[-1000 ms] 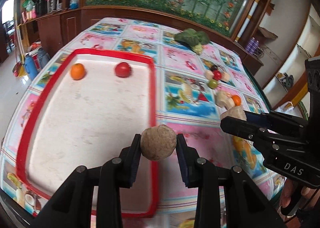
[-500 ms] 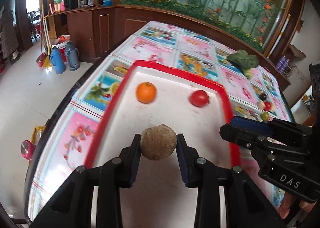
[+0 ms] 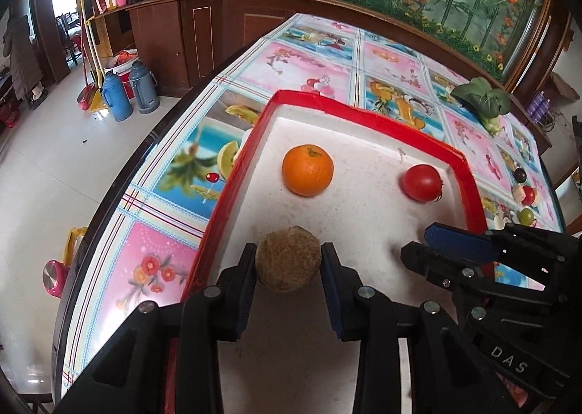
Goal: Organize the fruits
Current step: 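Lower both biscuits into the red tray and open both tools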
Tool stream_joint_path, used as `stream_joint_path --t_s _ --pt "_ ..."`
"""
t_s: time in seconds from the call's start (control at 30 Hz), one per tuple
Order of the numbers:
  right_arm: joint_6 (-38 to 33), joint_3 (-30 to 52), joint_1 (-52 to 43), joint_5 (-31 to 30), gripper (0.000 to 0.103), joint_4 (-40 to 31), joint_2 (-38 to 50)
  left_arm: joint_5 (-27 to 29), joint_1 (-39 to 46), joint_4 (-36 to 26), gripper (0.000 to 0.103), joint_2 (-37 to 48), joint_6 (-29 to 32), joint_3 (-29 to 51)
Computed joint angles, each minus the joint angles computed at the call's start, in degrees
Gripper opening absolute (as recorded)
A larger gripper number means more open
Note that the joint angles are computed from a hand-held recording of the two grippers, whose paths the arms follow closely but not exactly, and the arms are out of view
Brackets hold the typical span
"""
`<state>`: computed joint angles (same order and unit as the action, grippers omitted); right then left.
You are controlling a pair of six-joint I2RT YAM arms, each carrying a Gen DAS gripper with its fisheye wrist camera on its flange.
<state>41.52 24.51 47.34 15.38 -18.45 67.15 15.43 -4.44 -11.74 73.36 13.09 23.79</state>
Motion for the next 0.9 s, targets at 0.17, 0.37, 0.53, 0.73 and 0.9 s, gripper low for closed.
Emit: stream_joint_path --t_s 0.17,0.37,0.53,0.73,0.9 --pt "-0.20 0.02 -0.31 -1.00 0.030 0.05 1.94 -3.06 -1.48 -0.89 0.039 -1.95 0.21 -0.80" --pt "2.46 -1.20 1.62 -0.30 0.031 -1.80 -0.04 -5.99 -2.79 -3.32 0.062 -9.28 -0.27 -3.34" --pt "6.83 -1.46 6.70 2.80 0.033 -6.49 -3.95 -6.87 -3.30 -6.09 0.070 -14.24 -0.98 -4.96" --pt "13.29 -0.69 14.47 7.60 0.034 -13.85 -8.07 -9.17 -5.66 -11.09 0.076 -22.42 -3.03 -7.01" --pt "21.01 -0.02 22.31 11.20 0.036 -21.04 -11.78 -11.07 -8.00 -17.77 0.078 -30.85 -5.22 -7.73"
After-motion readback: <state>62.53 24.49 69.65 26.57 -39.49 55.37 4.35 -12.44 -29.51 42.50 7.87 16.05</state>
